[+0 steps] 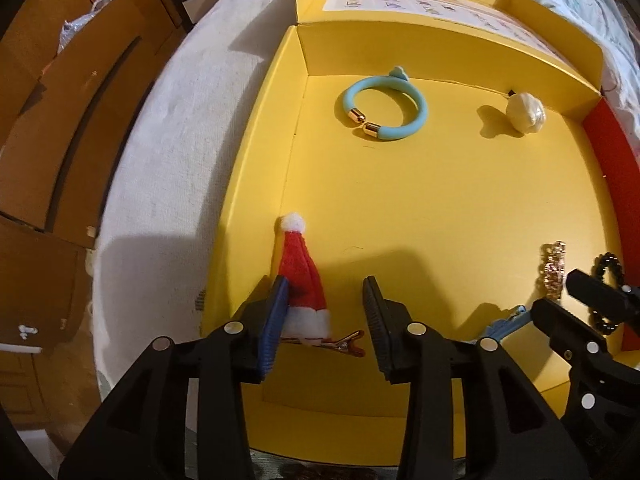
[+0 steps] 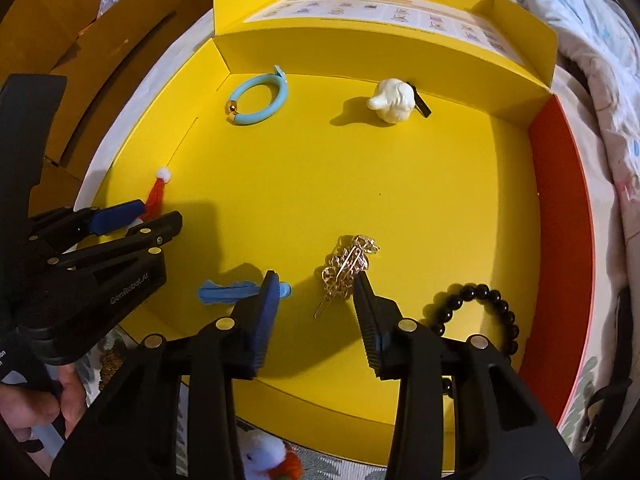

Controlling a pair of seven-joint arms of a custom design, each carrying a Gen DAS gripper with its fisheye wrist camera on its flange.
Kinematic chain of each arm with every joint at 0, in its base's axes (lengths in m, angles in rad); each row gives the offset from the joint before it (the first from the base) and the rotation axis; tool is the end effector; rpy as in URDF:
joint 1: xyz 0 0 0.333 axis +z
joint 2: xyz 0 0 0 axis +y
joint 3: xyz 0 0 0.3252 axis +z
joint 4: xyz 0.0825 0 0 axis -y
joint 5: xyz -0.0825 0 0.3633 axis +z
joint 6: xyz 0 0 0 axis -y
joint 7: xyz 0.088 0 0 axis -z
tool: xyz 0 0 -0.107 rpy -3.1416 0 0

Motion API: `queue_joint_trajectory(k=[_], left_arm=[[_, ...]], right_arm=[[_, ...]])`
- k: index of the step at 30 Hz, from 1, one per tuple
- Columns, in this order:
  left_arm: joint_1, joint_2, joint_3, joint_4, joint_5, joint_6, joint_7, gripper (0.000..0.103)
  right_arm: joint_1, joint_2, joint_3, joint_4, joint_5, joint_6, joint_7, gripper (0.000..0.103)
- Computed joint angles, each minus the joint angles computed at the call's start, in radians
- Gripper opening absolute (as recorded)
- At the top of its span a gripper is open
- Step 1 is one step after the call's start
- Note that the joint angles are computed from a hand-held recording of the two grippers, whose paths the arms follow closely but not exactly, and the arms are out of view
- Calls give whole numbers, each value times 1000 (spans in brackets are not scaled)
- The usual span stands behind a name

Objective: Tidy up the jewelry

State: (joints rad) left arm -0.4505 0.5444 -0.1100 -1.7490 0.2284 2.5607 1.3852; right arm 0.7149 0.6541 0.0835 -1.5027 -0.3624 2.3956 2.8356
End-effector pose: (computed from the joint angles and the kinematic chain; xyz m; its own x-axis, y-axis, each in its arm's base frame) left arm 0.5784 -0.3557 0.3119 -0.4925 -0.8679 -0.0645 -0.8266 0.4897 -0.2774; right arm 0.5150 0.5071 0.3271 -0.2288 -0.9652 -0.1269 -0.9186 0.2572 -0.3000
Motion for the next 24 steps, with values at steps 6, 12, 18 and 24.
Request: queue_joint_trajectory(k=[6,12,18,24], left_arm=[[41,3,-36,3,-71,3,56,34],[73,-1,-71,2,-164,-2,119,11],[80,-3,-78,4,-218,-8,157,11],[97,-11,-99,7,-283,-22,199,11]], right_arm=[[-12,-57,-2,-99,10,82,44,27],[-26,-90,-1,-161,0,122,90,13],[-33,-114,-1,-208,-12,177,119,13],[-43,-114,3,-214,-13,206,115,13]])
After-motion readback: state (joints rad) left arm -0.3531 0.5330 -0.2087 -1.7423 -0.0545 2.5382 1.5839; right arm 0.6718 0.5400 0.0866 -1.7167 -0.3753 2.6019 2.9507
